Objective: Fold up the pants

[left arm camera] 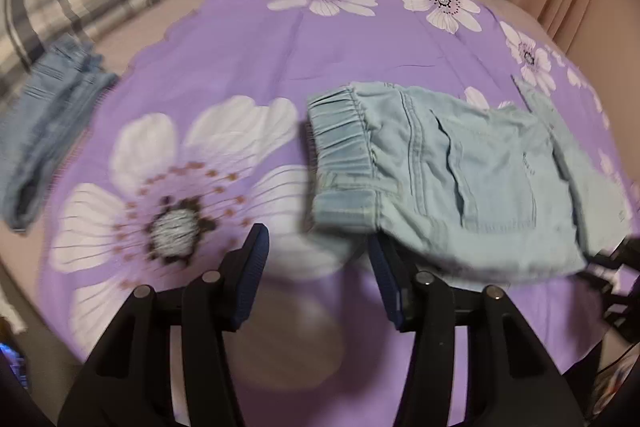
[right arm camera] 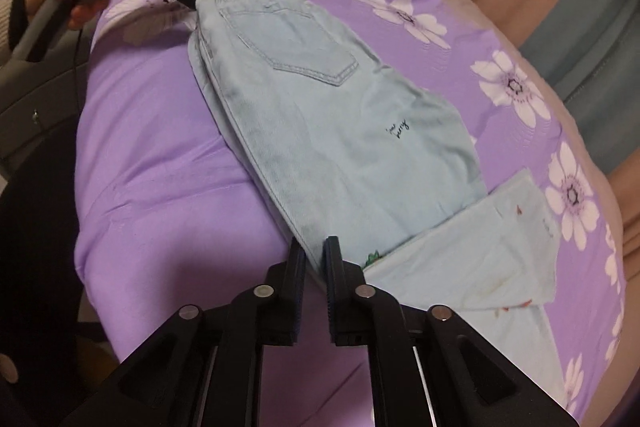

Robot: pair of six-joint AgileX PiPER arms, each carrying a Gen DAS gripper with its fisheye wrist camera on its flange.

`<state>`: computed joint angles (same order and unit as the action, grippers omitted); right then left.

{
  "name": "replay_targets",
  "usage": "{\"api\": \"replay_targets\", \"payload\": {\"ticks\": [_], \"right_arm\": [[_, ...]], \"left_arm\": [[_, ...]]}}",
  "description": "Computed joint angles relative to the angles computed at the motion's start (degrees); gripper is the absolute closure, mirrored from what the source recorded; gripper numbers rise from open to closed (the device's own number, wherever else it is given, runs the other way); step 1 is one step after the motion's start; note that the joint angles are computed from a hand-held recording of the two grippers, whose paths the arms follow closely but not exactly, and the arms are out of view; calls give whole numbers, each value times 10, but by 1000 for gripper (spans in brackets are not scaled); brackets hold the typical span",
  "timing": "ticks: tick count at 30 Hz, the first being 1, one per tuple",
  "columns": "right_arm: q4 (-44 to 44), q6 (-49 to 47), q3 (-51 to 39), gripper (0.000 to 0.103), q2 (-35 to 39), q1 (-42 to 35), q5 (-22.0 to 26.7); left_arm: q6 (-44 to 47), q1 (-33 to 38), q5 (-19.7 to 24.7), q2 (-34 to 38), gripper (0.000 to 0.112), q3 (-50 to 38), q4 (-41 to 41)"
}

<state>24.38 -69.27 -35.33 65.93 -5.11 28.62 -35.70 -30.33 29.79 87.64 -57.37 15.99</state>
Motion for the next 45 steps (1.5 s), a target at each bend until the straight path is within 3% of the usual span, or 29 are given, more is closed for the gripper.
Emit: {"api": "replay_targets", "payload": {"ticks": [2,6,8,12,15,19,22,26,31,35,39,41,42,43,45], "right_arm": [[51,-45,-15,91,-14,-44,60],[188,-127,-54,65,-2,-168,191],[251,-126,-76,64,38,-213,236],[259,-44,-86,64,114,-186,180],[206,38,-109,64,177,-160,162],[246,43,-177,64,204,-239,285],[268,65,-241,62,222,-296,326],[202,194,-354,60,273,-278,281],[89,367,-528,56,390,-209,297],[9,476,-660,56,481,-161,331],[-76,557,-750,56,549,-121,331],[-120,587,-793,56,581,-107,341],[-141,597,-808,57,595,-101,347],[-154,608,-821,68,603,-96,350],[-154,592,-779,89,583,-99,310]], "left_arm": [[-44,-14,18,-26,62,16,44],[-60,-37,0,-69,61,24,35],[-58,-68,-13,-61,61,1,21],[9,-118,-41,-3,60,-52,-58],[29,-156,-24,62,60,-106,-79],[98,-179,-16,108,60,-148,-144],[159,-181,-17,132,60,-176,-205],[238,-182,-13,168,60,-218,-296],[303,-194,10,227,60,-288,-371],[305,-205,33,262,60,-332,-367],[298,-214,52,289,62,-365,-352],[277,-222,54,298,73,-378,-322],[264,-225,60,305,85,-388,-304],[249,-228,67,310,90,-396,-286],[251,-227,63,308,93,-389,-288]]}}
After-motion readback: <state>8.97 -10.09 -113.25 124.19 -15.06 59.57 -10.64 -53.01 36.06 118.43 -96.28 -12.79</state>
